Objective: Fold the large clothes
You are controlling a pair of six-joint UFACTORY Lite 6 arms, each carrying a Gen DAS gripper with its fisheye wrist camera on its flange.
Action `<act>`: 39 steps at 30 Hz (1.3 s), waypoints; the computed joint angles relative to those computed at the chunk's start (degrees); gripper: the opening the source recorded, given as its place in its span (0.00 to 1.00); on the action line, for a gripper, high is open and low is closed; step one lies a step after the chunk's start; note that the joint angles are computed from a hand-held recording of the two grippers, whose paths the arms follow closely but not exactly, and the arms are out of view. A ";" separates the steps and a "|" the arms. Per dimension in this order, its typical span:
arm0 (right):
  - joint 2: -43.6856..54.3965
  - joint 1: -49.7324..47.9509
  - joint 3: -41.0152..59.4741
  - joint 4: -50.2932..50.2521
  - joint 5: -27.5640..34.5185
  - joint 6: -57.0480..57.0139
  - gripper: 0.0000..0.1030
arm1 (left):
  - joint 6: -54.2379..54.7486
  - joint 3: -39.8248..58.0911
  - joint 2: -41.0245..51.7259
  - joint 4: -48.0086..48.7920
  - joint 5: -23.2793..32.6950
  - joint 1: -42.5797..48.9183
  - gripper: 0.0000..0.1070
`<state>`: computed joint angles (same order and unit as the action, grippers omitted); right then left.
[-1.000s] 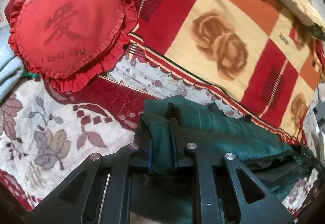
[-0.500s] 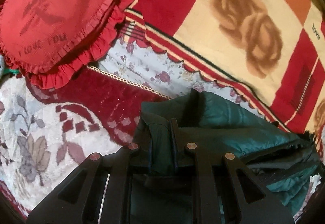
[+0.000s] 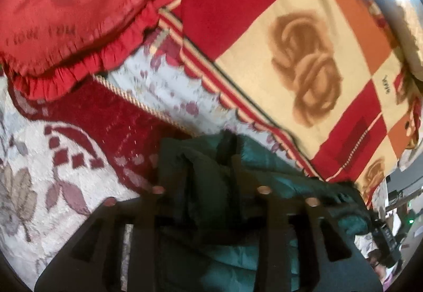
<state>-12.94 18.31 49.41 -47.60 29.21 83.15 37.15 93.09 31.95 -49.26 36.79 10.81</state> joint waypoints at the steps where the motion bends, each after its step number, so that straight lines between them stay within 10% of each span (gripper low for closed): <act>1: -1.37 1.31 0.43 -0.75 1.87 0.06 0.81 | 1.85 -2.53 -2.67 -1.54 -2.42 0.17 0.52; 3: -3.54 2.88 0.76 0.30 3.23 -0.51 0.81 | 4.85 -6.23 -6.77 -4.71 -5.15 0.95 0.64; 11: 8.69 16.48 11.45 5.12 2.59 -10.15 0.75 | 10.07 -17.47 -14.68 -6.18 -8.43 -1.52 0.64; 23: 44.07 10.92 36.97 10.43 2.92 -19.03 0.72 | -15.15 -12.14 -0.43 23.29 -21.11 -12.10 0.70; 39: 33.93 11.46 23.14 -3.53 -4.14 -0.85 0.73 | -16.54 -11.12 1.17 26.01 -20.99 -11.49 0.81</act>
